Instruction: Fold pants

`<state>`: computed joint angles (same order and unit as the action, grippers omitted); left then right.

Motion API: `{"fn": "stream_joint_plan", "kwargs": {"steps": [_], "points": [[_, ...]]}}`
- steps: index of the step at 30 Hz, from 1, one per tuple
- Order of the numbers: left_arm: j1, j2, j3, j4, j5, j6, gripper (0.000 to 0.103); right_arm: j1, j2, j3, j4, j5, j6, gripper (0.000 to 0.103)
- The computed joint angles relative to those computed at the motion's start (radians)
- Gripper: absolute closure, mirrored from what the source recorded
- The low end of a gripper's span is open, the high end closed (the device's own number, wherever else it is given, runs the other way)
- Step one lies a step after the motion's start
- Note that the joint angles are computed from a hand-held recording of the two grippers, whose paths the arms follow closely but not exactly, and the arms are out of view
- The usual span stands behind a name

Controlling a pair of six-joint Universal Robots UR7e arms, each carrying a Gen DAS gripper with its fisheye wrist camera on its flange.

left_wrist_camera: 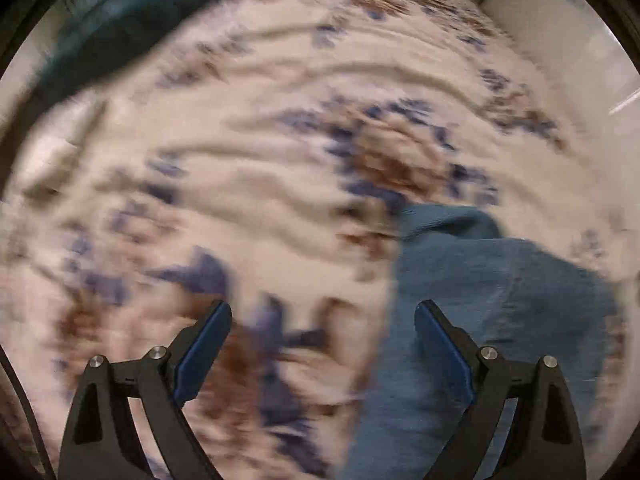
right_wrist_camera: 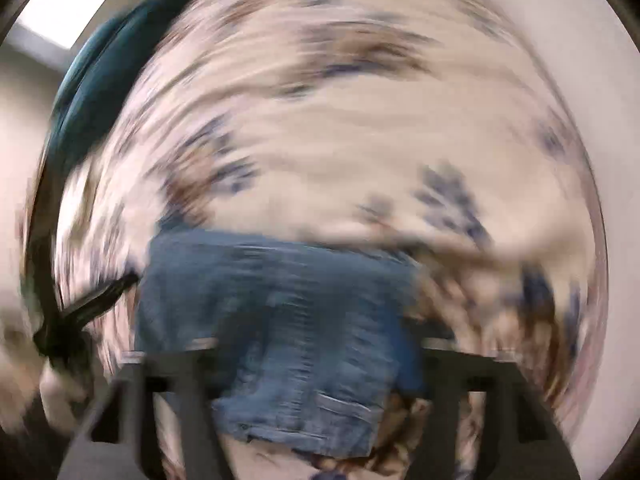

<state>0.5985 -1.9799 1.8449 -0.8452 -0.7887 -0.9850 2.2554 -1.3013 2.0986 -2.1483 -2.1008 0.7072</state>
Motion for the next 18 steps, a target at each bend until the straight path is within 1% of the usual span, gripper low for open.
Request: {"fn": "stream_joint_plan", "kwargs": {"steps": [1,2,3,4,5,6,8,9,11,12,13,15,16,17,18], "points": [[-0.025,0.009,-0.008,0.094,0.033,-0.079,0.010,0.005,0.083,-0.082,0.042,-0.001,-0.074,0.025],[-0.046,0.004,-0.010,0.147,0.043,-0.131,0.010,0.005,0.181,-0.175,0.072,0.005,-0.172,0.026],[-0.058,-0.009,-0.007,0.157,0.039,-0.148,0.010,0.005,0.237,-0.227,0.078,0.043,-0.239,0.027],[-0.064,-0.030,0.000,0.146,0.011,-0.155,0.010,-0.009,0.297,-0.284,0.080,0.090,-0.311,0.029],[-0.064,-0.045,0.006,0.132,-0.012,-0.156,0.010,-0.023,0.372,-0.361,0.116,0.123,-0.360,0.029],[-0.062,-0.060,0.017,0.116,-0.035,-0.157,0.010,-0.034,0.464,-0.461,0.183,0.119,-0.403,0.032],[-0.062,-0.095,0.046,0.081,-0.088,-0.175,0.009,-0.046,0.594,-0.601,0.276,0.088,-0.491,0.038],[-0.070,-0.112,0.057,0.084,-0.093,-0.205,0.009,-0.042,0.653,-0.665,0.335,0.068,-0.521,0.045],[-0.084,-0.139,0.072,0.075,-0.096,-0.231,0.009,-0.039,0.714,-0.725,0.455,0.055,-0.586,0.051],[-0.084,-0.152,0.080,0.065,-0.094,-0.231,0.009,-0.033,0.765,-0.766,0.535,0.021,-0.624,0.066],[-0.079,-0.156,0.085,0.058,-0.098,-0.225,0.009,-0.028,0.803,-0.790,0.590,-0.004,-0.654,0.074],[-0.065,-0.170,0.101,0.038,-0.105,-0.208,0.009,-0.010,0.831,-0.791,0.608,-0.041,-0.687,0.090],[-0.067,-0.181,0.108,0.032,-0.104,-0.207,0.009,-0.002,0.842,-0.795,0.610,-0.063,-0.691,0.091],[-0.074,-0.195,0.116,0.029,-0.102,-0.205,0.009,-0.005,0.836,-0.788,0.589,-0.061,-0.653,0.094],[-0.081,-0.205,0.124,0.027,-0.098,-0.197,0.009,-0.022,0.824,-0.783,0.575,-0.034,-0.598,0.096]]}}
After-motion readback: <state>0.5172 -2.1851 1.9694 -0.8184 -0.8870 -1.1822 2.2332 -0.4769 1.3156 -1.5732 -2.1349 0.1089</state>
